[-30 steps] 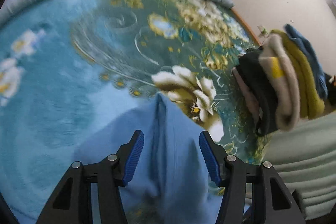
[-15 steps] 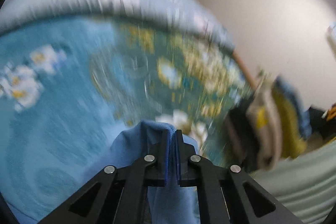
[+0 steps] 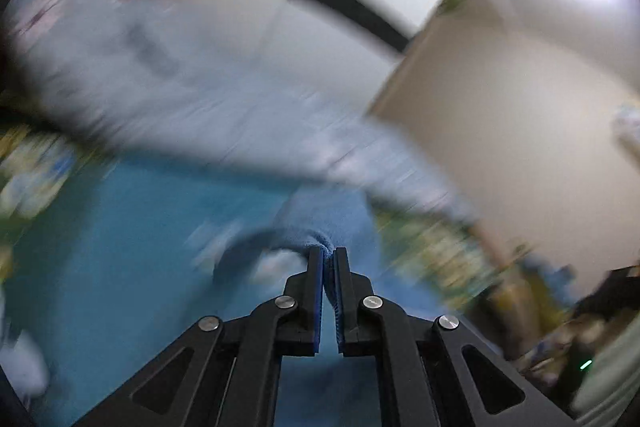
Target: Fold clothes
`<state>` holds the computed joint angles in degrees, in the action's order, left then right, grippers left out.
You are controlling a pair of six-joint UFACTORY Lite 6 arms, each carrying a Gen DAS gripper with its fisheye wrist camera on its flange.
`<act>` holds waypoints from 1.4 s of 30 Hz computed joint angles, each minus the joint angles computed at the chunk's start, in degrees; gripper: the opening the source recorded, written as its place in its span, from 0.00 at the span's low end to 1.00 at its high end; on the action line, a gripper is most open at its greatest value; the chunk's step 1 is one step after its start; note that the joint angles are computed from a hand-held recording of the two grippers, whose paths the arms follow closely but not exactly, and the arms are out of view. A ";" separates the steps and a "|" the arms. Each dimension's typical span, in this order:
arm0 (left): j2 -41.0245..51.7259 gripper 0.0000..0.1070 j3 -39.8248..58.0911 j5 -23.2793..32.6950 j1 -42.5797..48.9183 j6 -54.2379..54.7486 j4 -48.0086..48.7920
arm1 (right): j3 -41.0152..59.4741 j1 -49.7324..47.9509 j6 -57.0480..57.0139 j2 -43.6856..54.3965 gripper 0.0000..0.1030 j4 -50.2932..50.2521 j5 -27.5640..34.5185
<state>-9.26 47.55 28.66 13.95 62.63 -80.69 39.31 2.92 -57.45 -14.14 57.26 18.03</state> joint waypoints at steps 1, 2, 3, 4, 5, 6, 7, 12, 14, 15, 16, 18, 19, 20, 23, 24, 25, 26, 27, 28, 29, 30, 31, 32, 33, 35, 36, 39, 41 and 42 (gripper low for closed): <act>1.07 0.05 -4.19 -0.19 2.06 1.74 -0.27 | -1.74 1.50 -0.47 1.87 0.07 0.14 -1.49; 2.53 0.05 -7.77 -0.25 4.04 4.37 -1.60 | -3.37 2.02 -2.45 3.56 0.07 2.17 -1.44; 3.26 0.05 -11.10 0.61 5.92 7.94 -4.52 | -4.80 2.51 -5.16 5.63 0.07 4.90 -1.38; 4.55 0.05 -14.08 1.54 7.90 11.69 -7.35 | -6.76 2.64 -8.28 6.31 0.07 7.97 -0.86; 6.45 0.05 -16.68 2.50 9.99 15.64 -10.12 | -8.13 2.92 -9.29 6.06 0.07 8.65 -1.37; 8.28 0.05 -18.66 3.52 11.82 18.97 -12.28 | -9.36 3.26 -9.33 5.81 0.07 8.41 -1.86; 8.69 0.05 -19.92 4.61 12.86 20.30 -13.02 | -10.60 3.61 -9.80 5.61 0.07 8.61 -2.40; 7.90 0.09 -22.30 7.39 16.69 21.54 -10.48 | -13.84 2.16 -10.01 4.98 0.07 7.17 -1.78; 4.86 0.08 -23.43 8.03 18.88 21.68 -8.14 | -15.68 0.75 -5.75 -0.16 0.07 2.14 0.67; 3.92 0.09 -23.44 8.25 20.15 21.99 -7.15 | -16.56 -1.05 -5.55 -3.77 0.07 0.47 3.00; 4.49 0.10 -22.38 7.83 21.06 22.39 -6.72 | -17.06 -3.29 -6.07 -6.88 0.09 -0.29 5.62; 6.17 0.18 -19.83 6.71 22.31 23.04 -6.29 | -15.67 -8.08 -8.55 -9.17 0.17 0.38 9.91; 8.31 0.21 -17.48 5.35 21.58 22.36 -6.59 | -13.96 -10.07 -9.85 -8.49 0.27 1.59 10.89; 10.63 0.22 -14.90 3.99 20.49 21.72 -7.09 | -11.49 -10.41 -10.32 -5.84 0.31 2.89 9.47; 19.00 0.27 -5.10 -0.92 13.92 19.60 -9.79 | -2.95 -9.69 -13.55 5.31 0.39 8.27 3.62; 21.66 0.27 -1.76 -2.69 11.66 18.37 -9.95 | 0.36 -9.14 -11.63 10.23 0.39 7.60 1.33; 24.09 0.30 1.29 -3.93 9.76 17.69 -9.87 | 2.86 -8.51 -7.32 13.67 0.39 4.73 0.08; 26.55 0.30 4.44 -5.07 8.11 16.18 -8.97 | 5.63 -8.90 -5.40 17.68 0.39 3.89 0.40; 29.00 0.31 7.58 -6.05 6.85 13.12 -6.73 | 8.24 -10.40 -5.89 21.97 0.39 5.33 3.00; 31.46 0.31 10.83 -6.92 5.68 9.58 -3.94 | 9.36 -11.07 -6.35 23.92 0.39 6.30 4.41; 33.55 0.31 13.75 -7.53 4.68 5.82 -0.83 | 10.51 -11.75 -6.10 25.99 0.39 6.89 5.85; 35.03 0.31 15.95 -7.89 3.86 2.29 2.15 | 11.03 -12.30 -7.13 27.49 0.39 8.86 6.58; 37.22 0.31 18.67 -8.67 2.96 -1.69 5.47 | 10.94 -12.49 -8.05 27.77 0.39 10.22 6.77; 38.92 0.31 20.58 -9.70 2.35 -5.03 7.94 | 11.13 -12.79 -8.74 28.15 0.39 10.91 7.35; 40.63 0.30 22.59 -10.65 1.75 -9.04 11.07 | 11.22 -12.86 -8.33 28.00 0.39 10.49 7.82; 42.69 0.15 24.29 -10.59 1.77 -10.68 11.34 | 11.32 -13.24 -7.89 27.26 0.29 10.06 8.96; 42.96 0.07 23.93 -9.76 2.28 -8.93 9.17 | 10.44 -13.51 -8.05 25.82 0.23 10.24 9.87; 40.95 0.05 19.86 -9.37 3.65 -0.20 -0.22 | 9.42 -13.17 -7.28 22.36 0.18 8.60 11.21; 37.74 0.05 16.04 -8.04 5.20 6.79 -7.59 | 8.33 -12.07 -6.63 19.47 0.15 7.73 11.37; 34.82 0.05 13.19 -7.01 6.47 11.50 -12.00 | 7.81 -11.59 -6.13 17.95 0.14 7.44 11.46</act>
<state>25.57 60.74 21.65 20.42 74.13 -92.69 47.12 -8.67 -63.58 3.81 64.70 29.49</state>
